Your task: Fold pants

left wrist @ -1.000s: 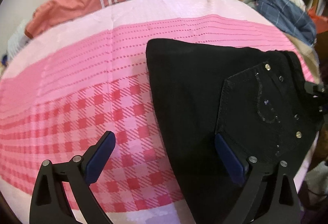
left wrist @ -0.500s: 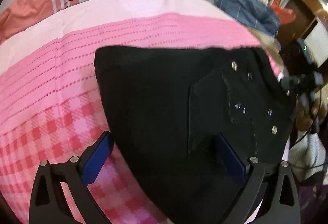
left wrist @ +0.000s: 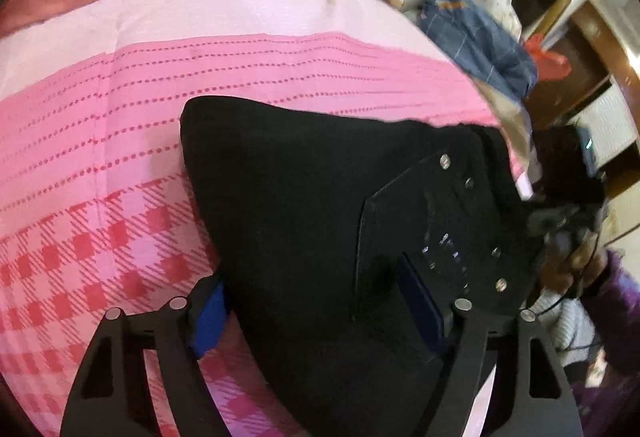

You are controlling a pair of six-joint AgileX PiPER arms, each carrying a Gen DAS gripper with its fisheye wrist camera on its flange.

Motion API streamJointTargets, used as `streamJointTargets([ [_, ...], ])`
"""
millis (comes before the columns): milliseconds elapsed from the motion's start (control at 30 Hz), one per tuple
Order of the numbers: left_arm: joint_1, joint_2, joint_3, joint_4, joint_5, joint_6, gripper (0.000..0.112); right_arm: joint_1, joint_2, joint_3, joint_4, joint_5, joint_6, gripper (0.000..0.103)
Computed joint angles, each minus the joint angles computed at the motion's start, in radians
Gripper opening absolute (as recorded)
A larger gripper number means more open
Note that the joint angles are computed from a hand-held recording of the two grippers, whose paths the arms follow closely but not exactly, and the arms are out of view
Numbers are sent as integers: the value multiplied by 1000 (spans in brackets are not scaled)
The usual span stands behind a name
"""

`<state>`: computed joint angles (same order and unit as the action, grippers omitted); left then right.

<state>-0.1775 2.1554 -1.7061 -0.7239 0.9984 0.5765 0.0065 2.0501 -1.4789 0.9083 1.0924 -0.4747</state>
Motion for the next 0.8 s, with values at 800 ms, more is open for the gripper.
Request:
streamJointTargets([
  [800, 20, 3, 18, -92, 116, -10, 68, 11, 23, 30, 94, -20, -74, 34],
])
